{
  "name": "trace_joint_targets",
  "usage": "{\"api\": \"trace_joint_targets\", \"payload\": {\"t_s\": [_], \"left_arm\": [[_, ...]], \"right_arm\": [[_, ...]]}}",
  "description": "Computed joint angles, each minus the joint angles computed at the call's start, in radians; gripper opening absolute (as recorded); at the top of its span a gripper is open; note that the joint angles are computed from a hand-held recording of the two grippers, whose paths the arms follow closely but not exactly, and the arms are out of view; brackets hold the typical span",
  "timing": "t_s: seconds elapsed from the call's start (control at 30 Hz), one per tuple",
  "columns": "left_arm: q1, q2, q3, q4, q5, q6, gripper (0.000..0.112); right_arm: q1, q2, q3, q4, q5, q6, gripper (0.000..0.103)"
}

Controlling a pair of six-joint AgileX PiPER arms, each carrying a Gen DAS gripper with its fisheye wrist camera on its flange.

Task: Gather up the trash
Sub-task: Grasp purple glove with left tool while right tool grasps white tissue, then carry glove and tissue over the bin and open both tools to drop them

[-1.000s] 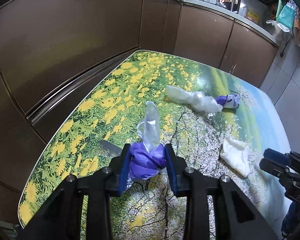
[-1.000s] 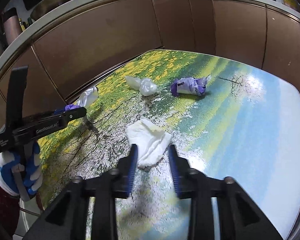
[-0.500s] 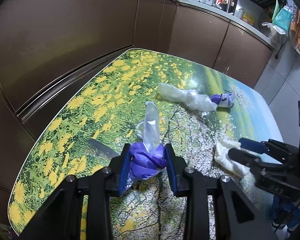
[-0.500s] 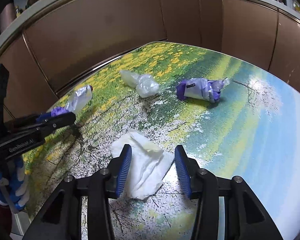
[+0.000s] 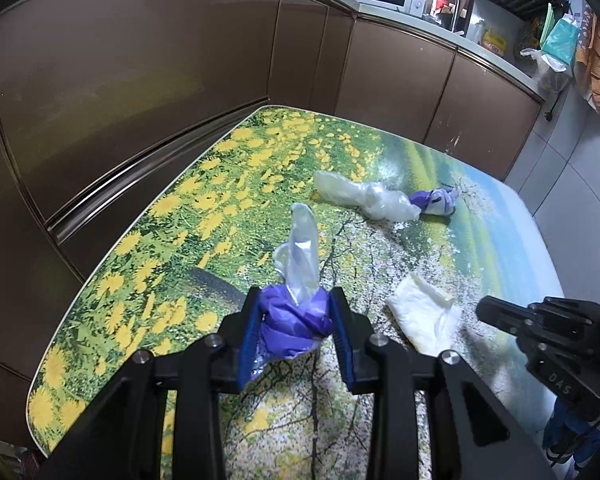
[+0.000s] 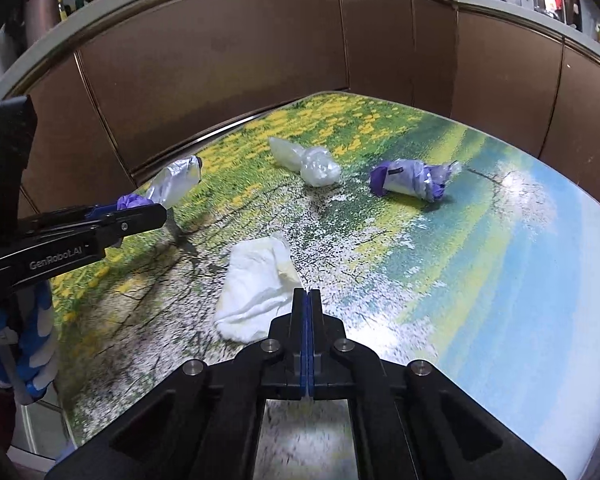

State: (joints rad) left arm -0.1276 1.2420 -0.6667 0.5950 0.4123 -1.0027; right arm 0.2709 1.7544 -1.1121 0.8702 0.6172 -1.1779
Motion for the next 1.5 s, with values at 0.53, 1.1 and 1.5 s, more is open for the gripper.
{"api": "trace_joint_targets", "payload": {"t_s": [0.53,1.1,1.5], "left_arm": [[0.012,-0.084,0.042,-0.037,0.013,0.032,0.031],[0.055,-0.109,0.088,-0.100,-0.032,0.096,0.031],[-0.162,-0.195,0.042,0.053,0.159,-0.114,0.031]], "right_arm": [[0.064,0.026,-0.053,-0.009,0.038,0.060,0.040],[0.175,0.069,-0.054,-0.259,-0.147,0.264,0.010],[-0.040,-0.123,0.051,-0.001,0.072,0.023,0.009]]}}
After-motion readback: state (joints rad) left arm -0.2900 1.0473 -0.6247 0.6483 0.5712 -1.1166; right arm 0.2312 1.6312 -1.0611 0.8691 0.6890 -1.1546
